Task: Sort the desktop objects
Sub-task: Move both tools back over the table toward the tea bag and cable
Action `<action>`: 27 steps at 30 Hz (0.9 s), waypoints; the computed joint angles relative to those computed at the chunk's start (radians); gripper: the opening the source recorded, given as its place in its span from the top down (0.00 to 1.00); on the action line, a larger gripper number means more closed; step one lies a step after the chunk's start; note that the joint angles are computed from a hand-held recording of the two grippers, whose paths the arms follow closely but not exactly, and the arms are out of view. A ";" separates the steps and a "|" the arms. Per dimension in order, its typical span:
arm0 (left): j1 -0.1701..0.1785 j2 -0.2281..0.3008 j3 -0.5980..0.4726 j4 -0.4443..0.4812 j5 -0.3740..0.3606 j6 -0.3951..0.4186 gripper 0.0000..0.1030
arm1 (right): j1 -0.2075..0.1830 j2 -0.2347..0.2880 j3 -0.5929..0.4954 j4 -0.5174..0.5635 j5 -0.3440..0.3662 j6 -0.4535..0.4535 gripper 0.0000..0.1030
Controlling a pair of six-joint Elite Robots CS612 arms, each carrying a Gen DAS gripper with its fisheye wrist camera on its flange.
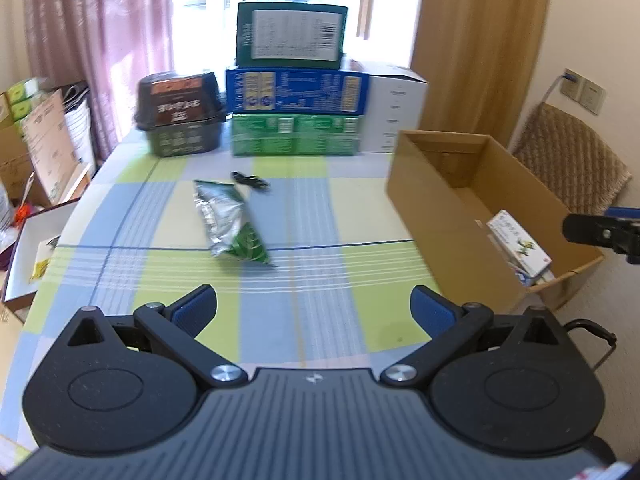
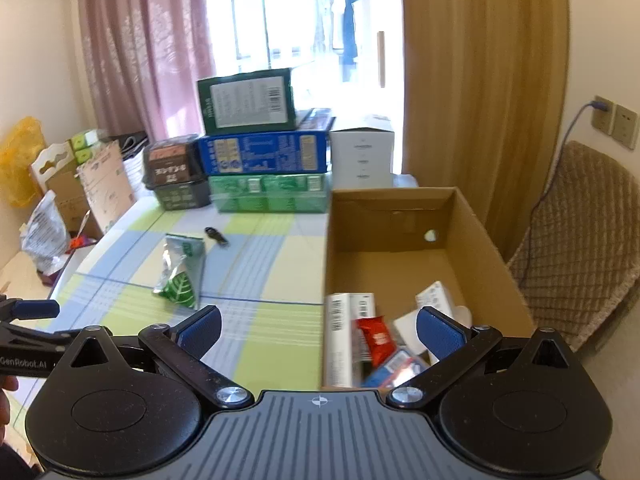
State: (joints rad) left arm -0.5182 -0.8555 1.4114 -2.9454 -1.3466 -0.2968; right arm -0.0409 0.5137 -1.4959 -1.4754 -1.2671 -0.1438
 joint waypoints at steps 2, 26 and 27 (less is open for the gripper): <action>0.010 -0.001 0.007 -0.001 0.004 -0.005 0.02 | 0.007 -0.003 0.008 0.002 0.008 -0.007 0.02; 0.113 0.127 -0.160 0.099 -0.059 0.004 0.02 | 0.091 -0.053 0.253 -0.166 0.089 -0.121 0.02; 0.118 0.138 -0.177 0.106 -0.068 0.003 0.02 | 0.093 -0.059 0.272 -0.172 0.090 -0.121 0.02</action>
State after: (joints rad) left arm -0.4001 -0.7171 1.2343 -2.8389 -1.4149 -0.2939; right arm 0.0520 0.4551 -1.2244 -1.6474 -1.1773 -0.2650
